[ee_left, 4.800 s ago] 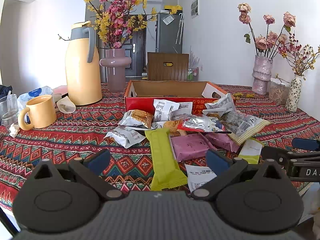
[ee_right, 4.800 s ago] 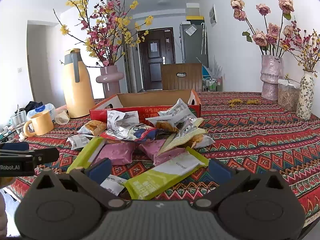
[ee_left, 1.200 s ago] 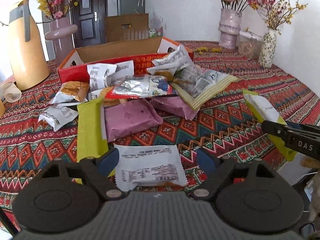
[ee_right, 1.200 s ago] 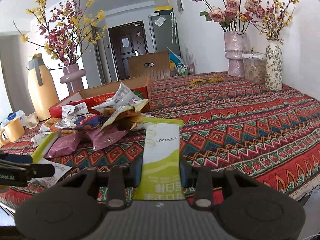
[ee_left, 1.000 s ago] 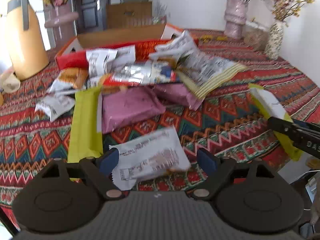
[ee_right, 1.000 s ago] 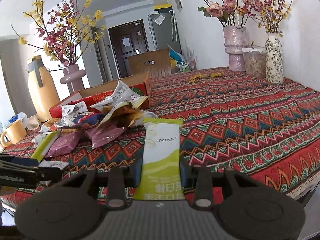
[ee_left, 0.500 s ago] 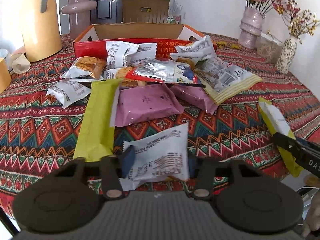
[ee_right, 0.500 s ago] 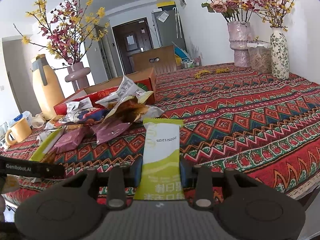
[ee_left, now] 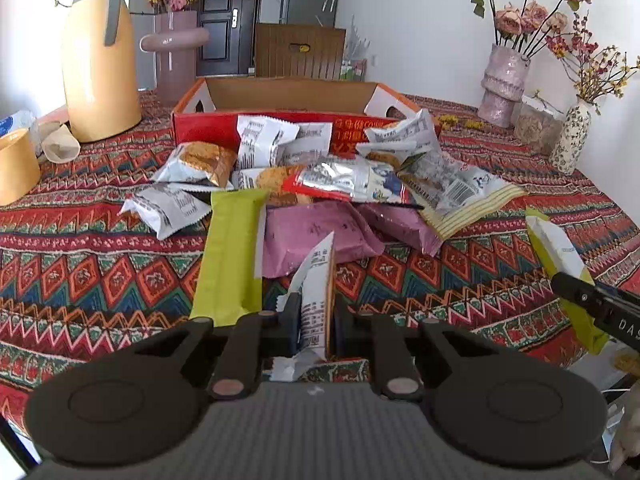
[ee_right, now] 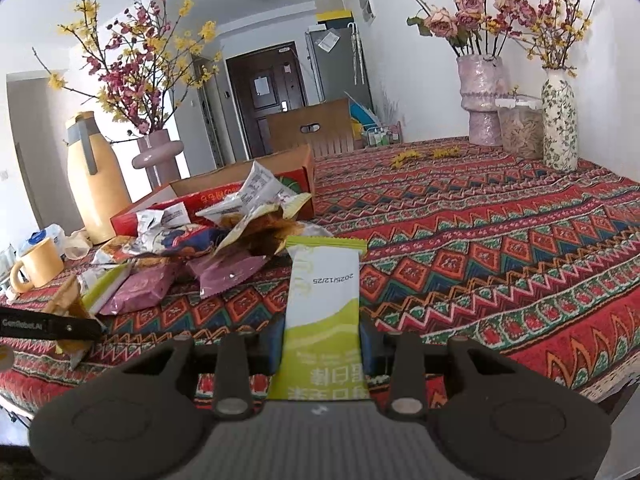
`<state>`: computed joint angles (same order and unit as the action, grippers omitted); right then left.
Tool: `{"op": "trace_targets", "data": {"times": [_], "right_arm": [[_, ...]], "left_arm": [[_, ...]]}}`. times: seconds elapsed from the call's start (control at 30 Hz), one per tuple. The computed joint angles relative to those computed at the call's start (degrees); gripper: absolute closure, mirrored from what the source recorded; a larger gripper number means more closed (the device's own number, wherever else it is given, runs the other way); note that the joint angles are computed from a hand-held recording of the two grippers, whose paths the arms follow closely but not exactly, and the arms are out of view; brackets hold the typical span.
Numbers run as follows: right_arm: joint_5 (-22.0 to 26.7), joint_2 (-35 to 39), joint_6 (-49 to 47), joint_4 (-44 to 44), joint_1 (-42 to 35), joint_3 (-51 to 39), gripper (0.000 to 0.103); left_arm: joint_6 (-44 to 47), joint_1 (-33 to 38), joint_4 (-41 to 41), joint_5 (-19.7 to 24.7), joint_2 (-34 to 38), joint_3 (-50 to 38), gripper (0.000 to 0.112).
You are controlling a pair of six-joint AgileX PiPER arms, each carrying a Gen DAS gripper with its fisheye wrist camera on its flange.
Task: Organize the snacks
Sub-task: 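Grasp a white paper packet with the left gripper while the right gripper holds the bar, then carry both items into the cardboard box and open both grippers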
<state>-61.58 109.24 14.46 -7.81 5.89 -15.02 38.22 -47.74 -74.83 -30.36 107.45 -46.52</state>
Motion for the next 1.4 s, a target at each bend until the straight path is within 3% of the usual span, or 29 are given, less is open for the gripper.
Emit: {"op": "trace_targets", "data": {"times": [0.37, 0.6, 0.8, 1.07, 1.4], "right_arm": [[1.64, -6.27, -1.05, 3.40, 3.15, -0.12, 0.067], [6.28, -9.68, -2.68, 4.81, 5.19, -4.22, 0.067], [13.40, -10.26, -4.32, 4.34, 5.51, -12.96, 0.067], [26.35, -4.81, -1.99, -0.37, 4.17, -32.18, 0.067], [46.79, 9.47, 13.83, -17.03, 4.58, -63.43, 0.067]], "left_arm": [[-0.87, -1.35, 3.16, -4.25, -3.38, 1.57, 0.097], [3.60, 0.57, 3.22, -5.43, -5.74, -1.07, 0.097], [9.40, 3.84, 3.14, -5.62, -5.43, -6.56, 0.097], [18.94, 11.17, -0.44, -1.26, -0.60, -19.40, 0.097], [36.97, 19.60, -15.61, 4.31, 10.42, -38.41, 0.097]]}}
